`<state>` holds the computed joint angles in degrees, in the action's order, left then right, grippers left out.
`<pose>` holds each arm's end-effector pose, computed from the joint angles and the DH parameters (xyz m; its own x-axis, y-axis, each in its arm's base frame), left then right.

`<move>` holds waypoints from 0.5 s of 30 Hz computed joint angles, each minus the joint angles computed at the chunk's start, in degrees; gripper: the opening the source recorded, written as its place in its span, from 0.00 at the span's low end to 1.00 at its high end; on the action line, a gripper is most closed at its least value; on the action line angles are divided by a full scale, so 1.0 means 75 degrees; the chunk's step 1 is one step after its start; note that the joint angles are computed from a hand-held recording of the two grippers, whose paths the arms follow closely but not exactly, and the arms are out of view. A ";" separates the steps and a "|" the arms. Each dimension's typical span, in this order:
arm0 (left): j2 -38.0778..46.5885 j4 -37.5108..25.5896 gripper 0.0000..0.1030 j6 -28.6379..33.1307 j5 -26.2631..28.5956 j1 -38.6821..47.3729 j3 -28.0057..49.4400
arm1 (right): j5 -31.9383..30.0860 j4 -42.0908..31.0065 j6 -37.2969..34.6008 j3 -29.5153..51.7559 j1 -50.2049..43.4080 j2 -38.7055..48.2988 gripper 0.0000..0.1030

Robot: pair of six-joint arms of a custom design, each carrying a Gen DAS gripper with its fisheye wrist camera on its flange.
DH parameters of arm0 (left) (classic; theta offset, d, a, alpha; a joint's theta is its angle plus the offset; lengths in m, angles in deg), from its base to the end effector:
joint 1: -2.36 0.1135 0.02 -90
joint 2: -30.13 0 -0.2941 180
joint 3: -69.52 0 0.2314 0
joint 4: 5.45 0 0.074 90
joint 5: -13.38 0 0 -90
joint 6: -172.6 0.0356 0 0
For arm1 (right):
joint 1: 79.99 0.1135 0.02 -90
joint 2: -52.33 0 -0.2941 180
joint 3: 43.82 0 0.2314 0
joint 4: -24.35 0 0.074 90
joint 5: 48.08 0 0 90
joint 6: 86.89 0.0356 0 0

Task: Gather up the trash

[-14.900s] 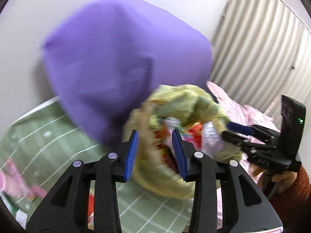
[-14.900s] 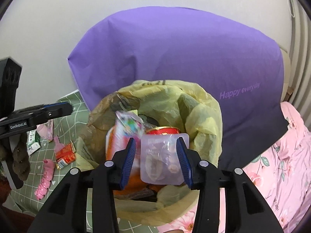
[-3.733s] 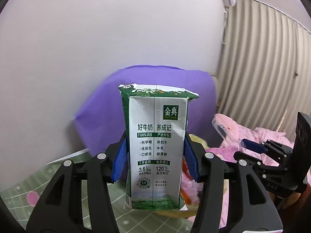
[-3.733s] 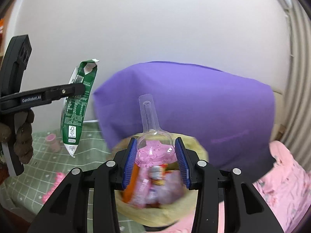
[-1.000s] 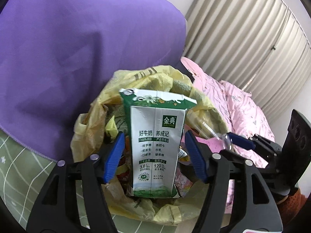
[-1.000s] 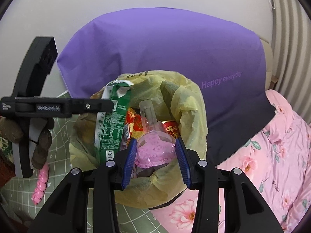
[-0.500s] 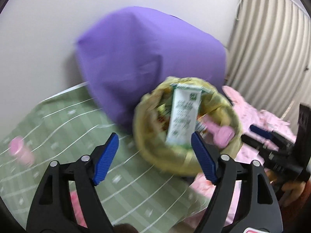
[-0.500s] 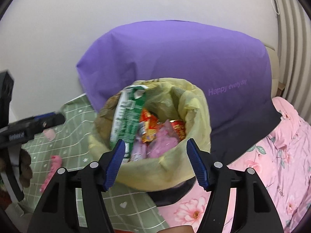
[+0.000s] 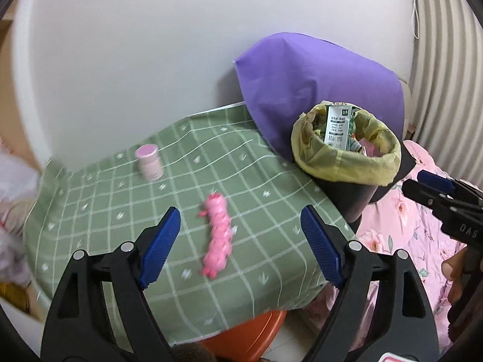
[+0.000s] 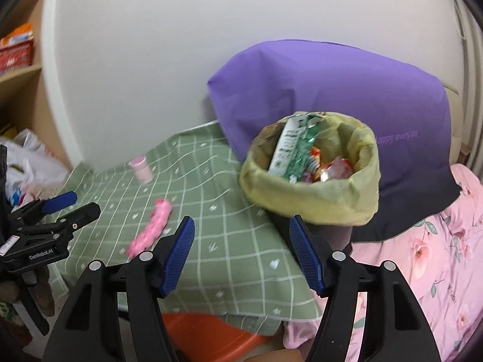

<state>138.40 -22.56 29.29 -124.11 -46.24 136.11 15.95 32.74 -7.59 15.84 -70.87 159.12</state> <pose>0.2418 -0.2346 0.1550 -0.5418 -0.2048 -0.8152 -0.3016 0.9526 -0.0388 0.3382 0.0701 0.1591 -0.5181 -0.2522 -0.8173 -0.5861 0.8006 0.1244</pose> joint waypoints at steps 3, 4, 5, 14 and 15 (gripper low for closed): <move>-0.0017 -0.0967 0.76 -0.0888 -0.0265 -0.0424 0.0124 | -0.0136 0.0186 0.0065 -0.0527 0.0055 -0.0298 0.60; 0.0008 -0.1145 0.76 -0.1083 -0.0309 -0.0526 0.0140 | -0.0158 0.0252 0.0057 -0.0691 0.0065 -0.0388 0.60; 0.0009 -0.1399 0.76 -0.1329 -0.0353 -0.0643 0.0169 | -0.0156 0.0316 0.0042 -0.0823 0.0071 -0.0460 0.60; -0.0111 -0.2086 0.76 -0.1964 -0.0864 -0.1177 0.0237 | 0.0135 0.1080 0.0190 -0.1868 0.0158 -0.1246 0.60; -0.0119 -0.2112 0.76 -0.1976 -0.0893 -0.1209 0.0253 | 0.0138 0.1088 0.0194 -0.1891 0.0161 -0.1295 0.60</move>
<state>137.51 -38.40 14.47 -130.81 -55.31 138.00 16.99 40.90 -6.13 1.66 -69.66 149.41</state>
